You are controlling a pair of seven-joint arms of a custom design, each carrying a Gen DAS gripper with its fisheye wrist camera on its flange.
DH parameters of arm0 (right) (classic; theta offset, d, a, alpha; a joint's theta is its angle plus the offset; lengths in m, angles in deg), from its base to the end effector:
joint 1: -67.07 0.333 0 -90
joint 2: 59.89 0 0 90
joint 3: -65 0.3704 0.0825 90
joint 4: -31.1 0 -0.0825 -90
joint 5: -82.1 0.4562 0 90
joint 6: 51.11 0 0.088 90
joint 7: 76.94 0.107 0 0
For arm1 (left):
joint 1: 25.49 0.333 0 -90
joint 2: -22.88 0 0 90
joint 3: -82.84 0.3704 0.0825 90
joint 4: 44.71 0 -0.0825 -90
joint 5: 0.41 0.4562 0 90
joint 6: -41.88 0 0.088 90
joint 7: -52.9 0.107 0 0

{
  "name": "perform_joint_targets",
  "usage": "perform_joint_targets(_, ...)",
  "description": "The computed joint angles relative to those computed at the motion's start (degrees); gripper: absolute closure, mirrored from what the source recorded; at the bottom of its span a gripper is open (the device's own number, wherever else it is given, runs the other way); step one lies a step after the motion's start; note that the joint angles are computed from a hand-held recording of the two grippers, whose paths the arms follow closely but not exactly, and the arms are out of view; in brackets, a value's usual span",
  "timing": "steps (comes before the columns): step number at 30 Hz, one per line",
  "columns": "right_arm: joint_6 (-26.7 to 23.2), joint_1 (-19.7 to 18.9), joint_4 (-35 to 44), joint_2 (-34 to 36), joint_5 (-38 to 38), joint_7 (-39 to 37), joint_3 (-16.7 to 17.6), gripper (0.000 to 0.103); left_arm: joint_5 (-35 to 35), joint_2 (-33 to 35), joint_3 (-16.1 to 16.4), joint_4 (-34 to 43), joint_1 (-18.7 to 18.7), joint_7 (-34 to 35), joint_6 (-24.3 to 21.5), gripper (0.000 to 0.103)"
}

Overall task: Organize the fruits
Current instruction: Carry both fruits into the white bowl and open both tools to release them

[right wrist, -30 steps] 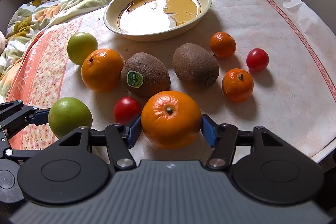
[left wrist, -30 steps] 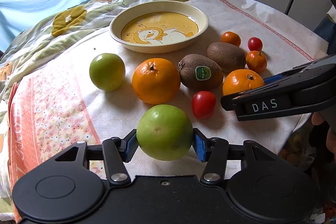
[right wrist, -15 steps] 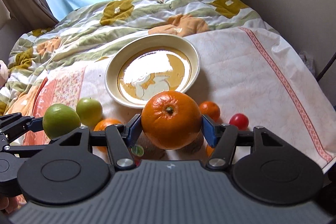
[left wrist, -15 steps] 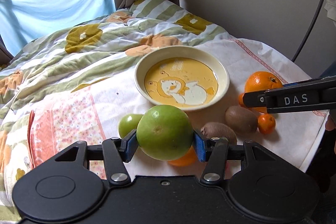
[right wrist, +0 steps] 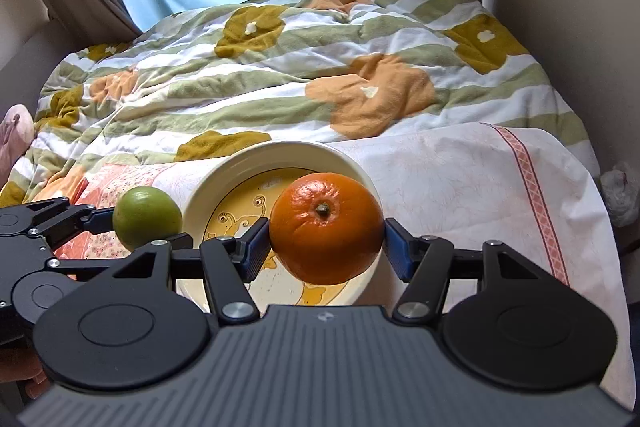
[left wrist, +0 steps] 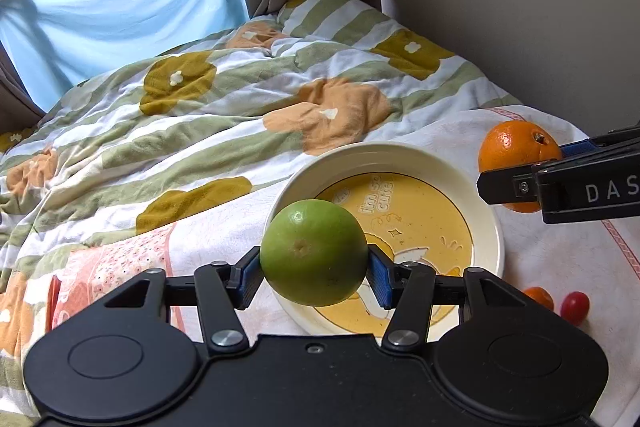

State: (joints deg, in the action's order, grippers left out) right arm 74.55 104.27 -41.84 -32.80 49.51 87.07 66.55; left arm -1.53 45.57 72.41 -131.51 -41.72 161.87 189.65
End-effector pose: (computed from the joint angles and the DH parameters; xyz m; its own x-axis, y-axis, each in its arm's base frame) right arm 0.6645 0.5017 0.5740 -0.3138 -0.9304 -0.1895 -0.7169 0.3630 -0.5952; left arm 0.7361 -0.3402 0.5432 -0.6426 -0.7570 -0.1185 -0.5502 0.5635 -0.6162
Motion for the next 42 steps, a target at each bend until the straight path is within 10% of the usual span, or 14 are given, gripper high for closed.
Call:
perform_joint_targets(7, 9.8, -5.3, -1.9, 1.4, 5.8, -8.1, 0.8, 0.028, 7.0, 7.9, 3.4, 9.5, -4.5, -7.1, -4.4, 0.045)
perform_joint_targets(21, 13.1, -8.2, -1.6, 3.4, 13.5, -17.7, 0.9, 0.028, 11.7, 14.2, 4.5, 18.1, -7.0, -11.6, -9.4, 0.045)
perform_joint_targets(26, 13.1, -8.5, -0.8, 3.9, 14.1, -18.8, 0.6, 0.028, 12.3, 11.9, 4.4, 14.7, -6.7, -11.0, -3.5, 0.0)
perform_joint_targets(42, 11.4, -7.8, 6.5, 9.9, 16.7, -36.8, 2.1, 0.027, 12.2, 5.0, 4.5, 5.7, -5.3, -15.0, -4.4, 0.0)
